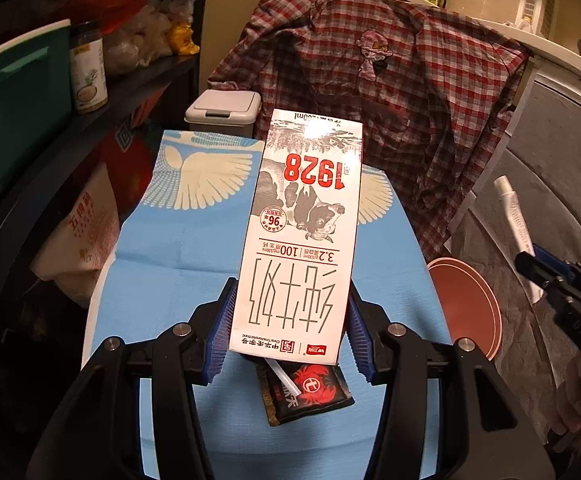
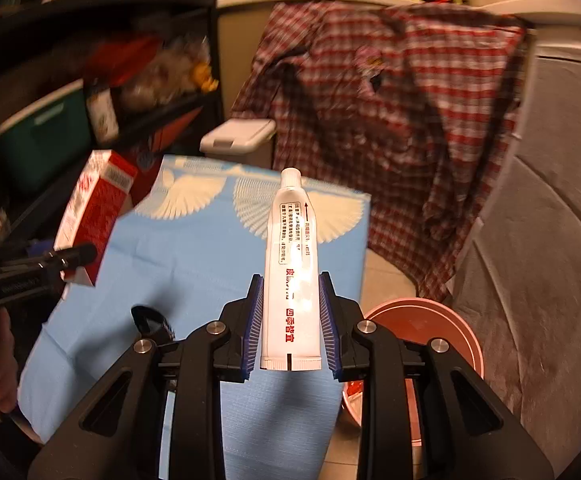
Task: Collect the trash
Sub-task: 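Carry the carton with the left tool while the right tool carries the tube over the bucket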
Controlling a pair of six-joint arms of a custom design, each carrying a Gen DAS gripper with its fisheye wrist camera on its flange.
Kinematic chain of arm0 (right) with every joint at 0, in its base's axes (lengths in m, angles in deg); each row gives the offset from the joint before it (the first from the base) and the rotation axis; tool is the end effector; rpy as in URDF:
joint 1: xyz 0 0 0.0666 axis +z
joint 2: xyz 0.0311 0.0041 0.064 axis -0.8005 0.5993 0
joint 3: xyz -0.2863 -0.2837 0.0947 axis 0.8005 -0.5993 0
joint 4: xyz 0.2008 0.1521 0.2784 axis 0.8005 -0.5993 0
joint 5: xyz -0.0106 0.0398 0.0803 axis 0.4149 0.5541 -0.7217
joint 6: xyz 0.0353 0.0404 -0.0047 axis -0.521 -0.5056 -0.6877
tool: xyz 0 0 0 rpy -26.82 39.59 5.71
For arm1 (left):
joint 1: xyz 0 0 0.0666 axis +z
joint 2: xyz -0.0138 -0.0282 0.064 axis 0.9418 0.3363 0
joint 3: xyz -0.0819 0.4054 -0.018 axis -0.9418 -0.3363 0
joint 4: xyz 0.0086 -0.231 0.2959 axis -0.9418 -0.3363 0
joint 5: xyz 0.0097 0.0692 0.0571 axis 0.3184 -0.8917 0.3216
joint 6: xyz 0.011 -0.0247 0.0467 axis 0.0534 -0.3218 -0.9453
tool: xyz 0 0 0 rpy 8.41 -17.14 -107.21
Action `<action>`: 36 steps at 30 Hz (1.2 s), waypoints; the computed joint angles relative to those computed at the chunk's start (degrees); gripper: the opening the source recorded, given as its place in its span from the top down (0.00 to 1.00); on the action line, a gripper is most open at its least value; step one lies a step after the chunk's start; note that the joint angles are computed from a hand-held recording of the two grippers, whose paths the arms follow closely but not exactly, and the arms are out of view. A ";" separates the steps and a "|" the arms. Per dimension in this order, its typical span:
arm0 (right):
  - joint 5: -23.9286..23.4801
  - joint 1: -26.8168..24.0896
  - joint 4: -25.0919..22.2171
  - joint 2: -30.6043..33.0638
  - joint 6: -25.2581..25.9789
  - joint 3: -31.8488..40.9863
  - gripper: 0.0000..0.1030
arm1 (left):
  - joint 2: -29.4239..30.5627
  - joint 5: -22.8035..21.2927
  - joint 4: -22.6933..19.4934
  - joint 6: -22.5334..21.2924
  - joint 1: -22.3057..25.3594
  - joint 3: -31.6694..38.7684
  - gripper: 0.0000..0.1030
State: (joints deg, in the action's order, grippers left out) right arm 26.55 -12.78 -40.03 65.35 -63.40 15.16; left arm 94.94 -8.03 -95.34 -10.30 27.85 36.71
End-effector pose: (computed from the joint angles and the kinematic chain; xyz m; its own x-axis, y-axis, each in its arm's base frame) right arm 0.3039 0.2324 0.4494 -0.6070 0.0089 -0.7947 0.0385 0.9991 -0.0182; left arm 0.3612 -0.3221 0.4314 -0.7061 0.0904 -0.7023 0.2906 0.9414 -0.1710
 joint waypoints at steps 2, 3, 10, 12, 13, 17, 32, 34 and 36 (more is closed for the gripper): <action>1.31 0.00 2.20 -1.91 -1.20 -2.04 0.73 | -0.08 -0.61 0.47 -0.11 -0.60 0.07 0.52; 1.79 -0.08 3.23 -2.85 -2.16 -3.11 0.73 | -0.13 -0.88 0.73 -0.17 -0.91 0.06 0.52; 6.87 0.29 4.92 -5.51 -0.82 -6.13 0.73 | 0.59 -2.54 1.30 -1.07 -3.01 0.92 0.51; 7.14 0.02 4.55 -6.31 -1.14 -6.88 0.73 | 0.84 -2.77 1.53 -1.18 -3.60 1.18 0.51; 7.04 -0.15 4.41 -6.72 -1.32 -7.24 0.73 | 1.04 -2.88 1.63 -1.27 -3.93 1.38 0.51; 6.89 -1.15 4.04 -8.16 -1.39 -8.64 0.73 | 2.15 -3.19 1.87 -1.47 -5.12 2.38 0.51; 2.41 -8.32 2.67 -13.15 -4.40 -13.27 0.73 | 8.14 0.50 2.14 -1.59 -9.42 7.62 0.51; 1.79 -9.23 2.35 -13.41 -4.48 -13.68 0.73 | 9.17 1.96 2.01 -1.19 -9.78 8.54 0.51; 0.82 -10.39 2.07 -13.55 -4.61 -14.07 0.73 | 10.44 3.82 1.82 -0.92 -10.16 9.72 0.51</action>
State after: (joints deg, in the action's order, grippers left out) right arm 27.37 -23.17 -37.96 51.80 -68.02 1.09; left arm 105.38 -4.21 -93.52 -11.22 17.69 46.43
